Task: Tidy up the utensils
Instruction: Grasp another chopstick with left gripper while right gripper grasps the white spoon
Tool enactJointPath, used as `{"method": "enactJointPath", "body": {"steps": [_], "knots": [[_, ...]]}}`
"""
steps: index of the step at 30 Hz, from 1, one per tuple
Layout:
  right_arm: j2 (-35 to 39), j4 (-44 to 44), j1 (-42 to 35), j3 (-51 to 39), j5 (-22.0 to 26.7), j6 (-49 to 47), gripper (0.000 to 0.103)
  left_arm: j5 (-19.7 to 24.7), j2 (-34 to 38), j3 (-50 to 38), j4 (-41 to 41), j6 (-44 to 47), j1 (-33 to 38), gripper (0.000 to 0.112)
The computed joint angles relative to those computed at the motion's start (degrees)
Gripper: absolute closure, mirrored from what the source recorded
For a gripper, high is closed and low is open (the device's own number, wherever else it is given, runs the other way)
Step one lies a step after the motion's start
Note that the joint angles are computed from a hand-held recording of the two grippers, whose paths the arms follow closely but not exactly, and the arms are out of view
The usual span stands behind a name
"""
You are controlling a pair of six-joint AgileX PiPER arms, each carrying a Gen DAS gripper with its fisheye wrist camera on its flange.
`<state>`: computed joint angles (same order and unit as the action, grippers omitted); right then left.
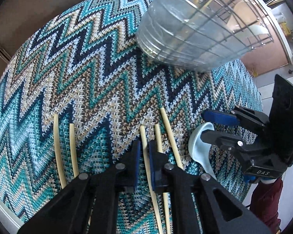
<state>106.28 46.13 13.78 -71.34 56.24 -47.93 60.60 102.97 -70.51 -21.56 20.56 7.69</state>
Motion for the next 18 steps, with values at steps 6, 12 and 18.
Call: {"method": "enactJointPath", "body": {"steps": [6,12,18], "knots": [[2.19,-4.13,2.28,-3.79,2.16,-1.26,0.095,-1.23,-0.31,0.59,-0.41,-0.47,0.37,0.108],[-4.83,-8.55,4.91,1.58,-2.59,-1.28,0.096,-6.82,-5.51,7.06,-5.23,4.46,3.32,0.108],[-13.46,-12.15,6.74,8.01,-9.05,3.81,0.096,-13.29,-15.75,16.2,-12.57,13.34,7.29,0.108]]}}
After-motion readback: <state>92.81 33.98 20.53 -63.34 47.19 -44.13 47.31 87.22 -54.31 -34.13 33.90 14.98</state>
